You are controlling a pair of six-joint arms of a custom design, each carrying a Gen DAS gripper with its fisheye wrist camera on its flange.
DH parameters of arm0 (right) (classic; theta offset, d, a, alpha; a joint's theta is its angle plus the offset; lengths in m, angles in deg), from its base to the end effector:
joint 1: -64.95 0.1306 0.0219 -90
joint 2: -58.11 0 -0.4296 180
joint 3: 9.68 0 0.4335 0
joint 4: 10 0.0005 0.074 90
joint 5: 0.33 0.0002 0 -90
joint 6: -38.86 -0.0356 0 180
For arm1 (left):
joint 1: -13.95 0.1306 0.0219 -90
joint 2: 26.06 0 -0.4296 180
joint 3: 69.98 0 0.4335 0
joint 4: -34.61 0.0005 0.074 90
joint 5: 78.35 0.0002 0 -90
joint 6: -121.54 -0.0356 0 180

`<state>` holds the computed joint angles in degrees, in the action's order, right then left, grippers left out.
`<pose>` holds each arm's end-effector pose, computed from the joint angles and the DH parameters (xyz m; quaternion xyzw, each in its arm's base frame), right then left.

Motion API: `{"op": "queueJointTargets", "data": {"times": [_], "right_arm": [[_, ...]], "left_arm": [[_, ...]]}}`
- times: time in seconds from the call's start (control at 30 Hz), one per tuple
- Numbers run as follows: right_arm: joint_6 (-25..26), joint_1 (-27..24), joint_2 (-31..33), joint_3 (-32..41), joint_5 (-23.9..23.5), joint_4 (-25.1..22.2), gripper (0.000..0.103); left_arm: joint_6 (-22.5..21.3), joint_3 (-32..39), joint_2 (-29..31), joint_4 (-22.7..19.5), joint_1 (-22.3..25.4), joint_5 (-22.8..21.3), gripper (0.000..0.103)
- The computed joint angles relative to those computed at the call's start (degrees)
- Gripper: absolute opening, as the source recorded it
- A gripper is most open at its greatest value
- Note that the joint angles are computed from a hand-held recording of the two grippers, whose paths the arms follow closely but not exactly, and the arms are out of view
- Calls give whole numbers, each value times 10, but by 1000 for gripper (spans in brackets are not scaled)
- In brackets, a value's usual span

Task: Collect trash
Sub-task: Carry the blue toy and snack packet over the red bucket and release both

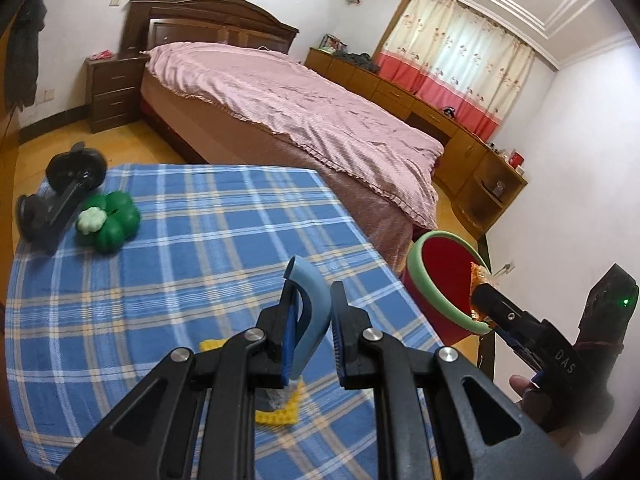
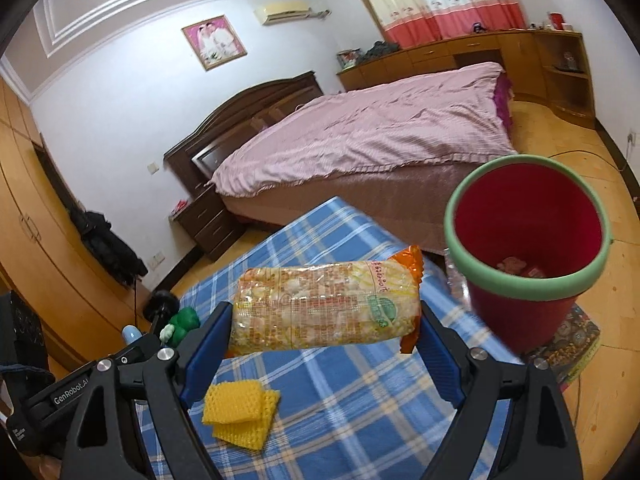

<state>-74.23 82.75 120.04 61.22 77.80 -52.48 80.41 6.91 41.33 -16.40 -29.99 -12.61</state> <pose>0.3203 0.1100 0.5170 -0.0084 0.8775 0.2498 0.4092 0.2718 -0.2423 0.5280 -0.1245 0.8869 -0.1586 0.4156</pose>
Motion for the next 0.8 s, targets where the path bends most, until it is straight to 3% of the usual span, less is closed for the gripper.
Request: {"op": "queueJointTargets", "data": {"times": [0.37,0.8], "right_arm": [[16,-117,-9,-10,-53,10,89],[33,-238,55,4,-90,13,89]], "left_arm": [[-51,82,98,23,-10,43,15],[-120,206,258,47,-9,137,15]]}}
